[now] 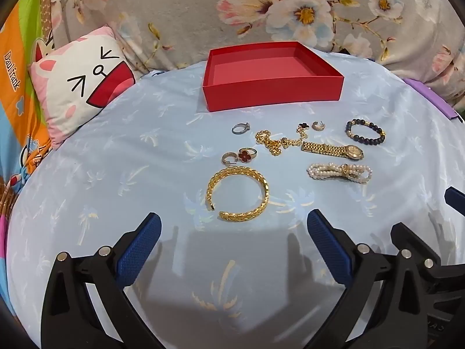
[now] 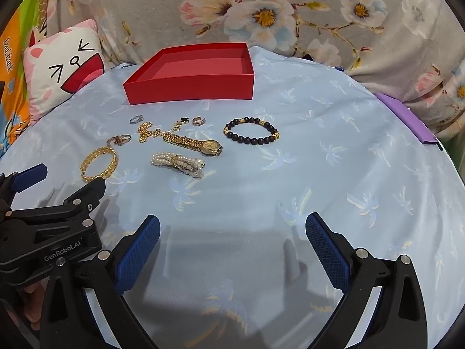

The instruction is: Organize jewelry

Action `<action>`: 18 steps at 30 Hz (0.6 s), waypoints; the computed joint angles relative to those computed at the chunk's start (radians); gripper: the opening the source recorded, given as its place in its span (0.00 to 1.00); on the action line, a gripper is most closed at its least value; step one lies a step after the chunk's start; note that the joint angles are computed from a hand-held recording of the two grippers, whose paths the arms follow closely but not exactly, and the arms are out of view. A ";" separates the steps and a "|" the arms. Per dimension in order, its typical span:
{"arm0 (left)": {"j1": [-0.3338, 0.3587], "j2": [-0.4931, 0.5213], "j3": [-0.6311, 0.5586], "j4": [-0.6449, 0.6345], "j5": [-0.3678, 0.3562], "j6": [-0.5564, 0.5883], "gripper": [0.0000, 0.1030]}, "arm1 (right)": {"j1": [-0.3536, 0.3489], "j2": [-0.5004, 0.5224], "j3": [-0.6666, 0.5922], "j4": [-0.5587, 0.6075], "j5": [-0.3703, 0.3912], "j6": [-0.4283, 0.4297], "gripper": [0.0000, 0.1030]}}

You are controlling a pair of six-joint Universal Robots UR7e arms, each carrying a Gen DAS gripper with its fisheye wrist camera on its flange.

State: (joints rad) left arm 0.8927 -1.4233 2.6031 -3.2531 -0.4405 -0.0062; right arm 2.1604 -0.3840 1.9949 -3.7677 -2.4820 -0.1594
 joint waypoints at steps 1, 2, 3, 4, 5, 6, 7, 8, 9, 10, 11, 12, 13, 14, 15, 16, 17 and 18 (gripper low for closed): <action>-0.001 0.000 0.000 0.002 0.001 -0.001 0.95 | -0.001 -0.001 0.001 0.001 0.001 0.001 0.95; -0.004 0.000 0.001 0.003 0.003 -0.003 0.95 | -0.002 -0.003 0.004 -0.004 0.006 0.002 0.95; -0.006 -0.001 0.001 0.004 0.004 -0.002 0.94 | -0.002 -0.004 0.006 -0.003 0.007 0.003 0.95; -0.008 -0.002 0.002 0.005 0.003 -0.002 0.94 | -0.003 -0.006 0.008 -0.003 0.008 0.005 0.95; 0.003 0.021 -0.004 -0.030 -0.001 0.018 0.94 | -0.004 -0.006 0.007 -0.002 0.007 0.005 0.95; 0.002 0.022 -0.004 -0.032 -0.002 0.019 0.94 | -0.004 -0.007 0.008 -0.002 0.007 0.006 0.95; 0.002 0.025 -0.005 -0.037 0.001 0.022 0.94 | -0.004 -0.007 0.007 -0.001 0.007 0.007 0.95; 0.001 0.028 -0.005 -0.041 0.003 0.023 0.94 | -0.003 -0.007 0.007 0.001 0.006 0.007 0.95; 0.001 0.030 -0.006 -0.046 0.005 0.026 0.94 | -0.002 -0.006 0.005 0.001 0.005 0.007 0.95; 0.001 0.033 -0.006 -0.052 0.007 0.029 0.94 | -0.001 0.001 -0.002 0.001 0.004 0.006 0.95; -0.013 0.027 0.005 -0.051 0.015 0.025 0.94 | 0.000 0.009 -0.010 0.002 0.003 0.005 0.95; -0.012 0.027 0.007 -0.057 0.014 0.028 0.94 | -0.005 -0.008 0.003 0.004 0.016 0.013 0.95; -0.013 0.028 0.008 -0.058 0.016 0.028 0.94 | 0.000 -0.011 0.009 0.006 0.012 0.019 0.95; -0.014 0.029 0.008 -0.059 0.018 0.027 0.94 | 0.002 -0.011 0.008 0.008 0.009 0.020 0.95; -0.014 0.030 0.008 -0.059 0.020 0.025 0.95 | 0.004 -0.012 0.007 0.011 0.007 0.021 0.95; -0.014 0.031 0.008 -0.057 0.021 0.023 0.95 | 0.003 -0.013 0.008 0.011 0.008 0.021 0.95; -0.014 0.032 0.008 -0.057 0.023 0.021 0.95 | -0.001 -0.013 0.010 0.005 0.014 0.019 0.95; -0.015 0.034 0.008 -0.056 0.025 0.020 0.95 | -0.002 -0.010 0.009 0.000 0.016 0.016 0.95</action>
